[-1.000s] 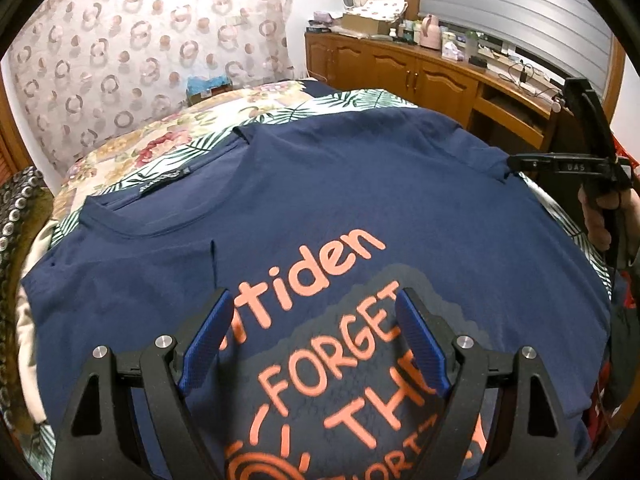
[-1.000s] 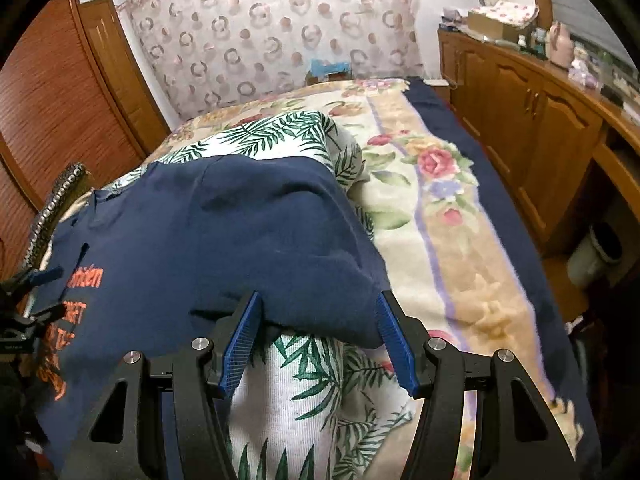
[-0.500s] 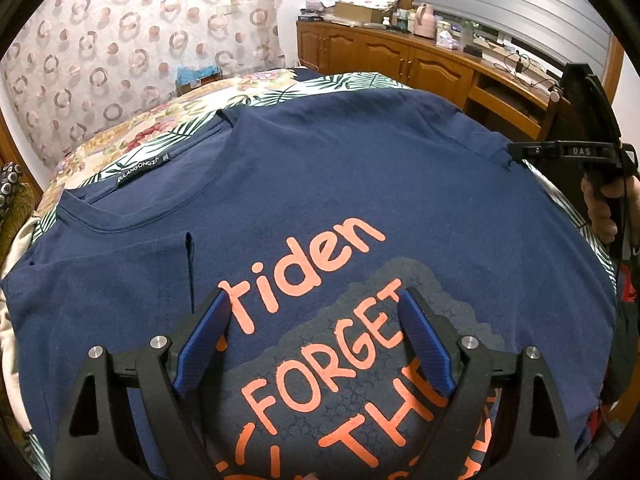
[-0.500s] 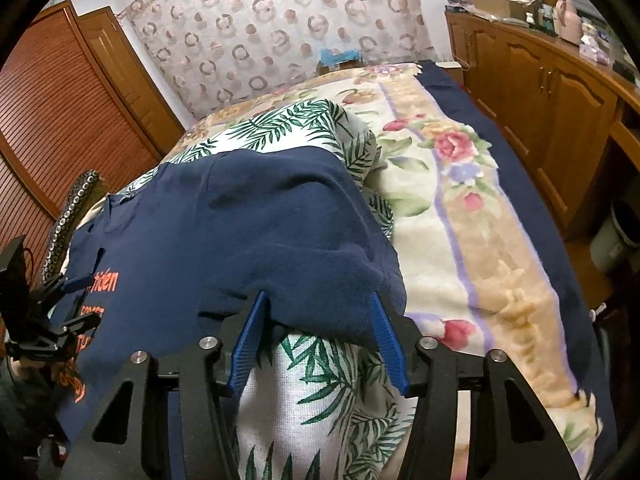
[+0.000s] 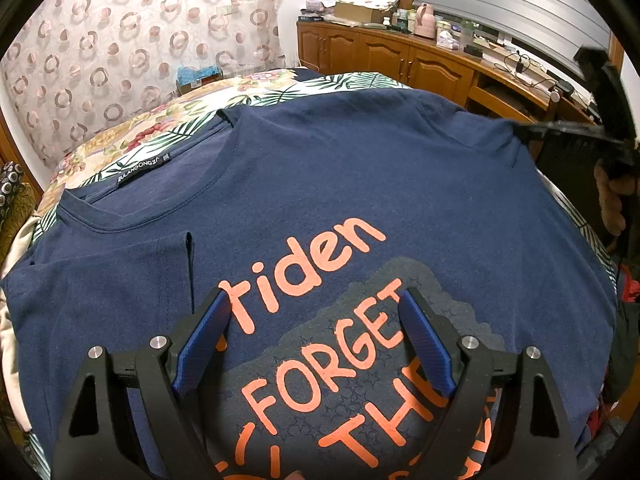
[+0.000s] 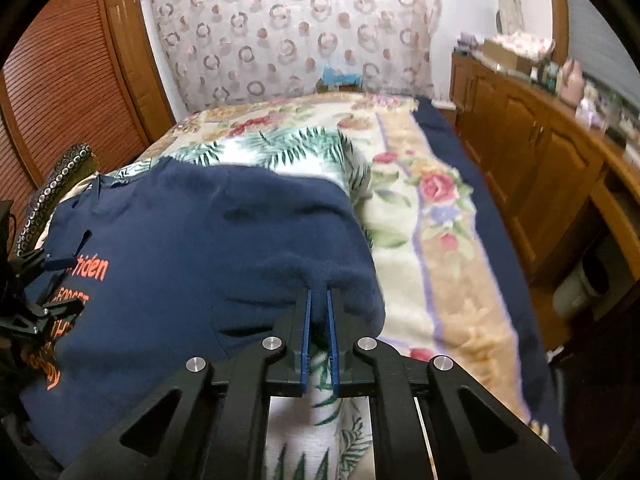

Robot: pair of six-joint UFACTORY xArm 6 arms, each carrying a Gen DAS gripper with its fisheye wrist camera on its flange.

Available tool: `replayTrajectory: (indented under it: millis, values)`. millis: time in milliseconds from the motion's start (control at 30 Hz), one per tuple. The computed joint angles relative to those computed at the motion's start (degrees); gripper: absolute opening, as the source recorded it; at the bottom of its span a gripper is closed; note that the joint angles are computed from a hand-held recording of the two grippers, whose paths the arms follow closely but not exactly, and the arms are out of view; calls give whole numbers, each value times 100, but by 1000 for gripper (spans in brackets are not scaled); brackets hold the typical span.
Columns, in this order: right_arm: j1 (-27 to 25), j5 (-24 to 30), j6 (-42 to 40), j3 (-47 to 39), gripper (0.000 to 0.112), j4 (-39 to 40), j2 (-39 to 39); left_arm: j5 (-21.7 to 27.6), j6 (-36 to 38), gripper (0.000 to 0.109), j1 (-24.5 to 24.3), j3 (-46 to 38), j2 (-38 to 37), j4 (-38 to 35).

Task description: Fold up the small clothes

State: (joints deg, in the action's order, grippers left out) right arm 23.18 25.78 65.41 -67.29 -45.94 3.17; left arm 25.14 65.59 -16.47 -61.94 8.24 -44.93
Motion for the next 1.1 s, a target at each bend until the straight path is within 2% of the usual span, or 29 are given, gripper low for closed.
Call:
replayTrajectory:
  millis: [200,333,567,633,800,933,1033,1100]
  values:
    - [521,534,222,-602,6,-740,155,5,0,87,0,-6,4,-8]
    - [715,444,-253,-1023,6,-559,519,-3,4,87,-2,0,2,-9]
    - [819,425,-1065,-1471,7,340,1188,-1,16,87,2,-5,8,-21]
    - [828,468,-1091,-1524,25,479,1253,1,16,87,2,-4,7,-23]
    - [760,361,-394,-1064,49,66,800,-2,19,87,1,1,5,-28]
    - [748,540,503,-785,51,-605,515,-17,33,87,1,4,6,-36]
    - [644,801,833,-797,51,-574,596,-129,-1,87,-40,28,3,-56]
    - [495,715,809,-861,51,-394,758,-268,124,87,-65,108,-70,-238]
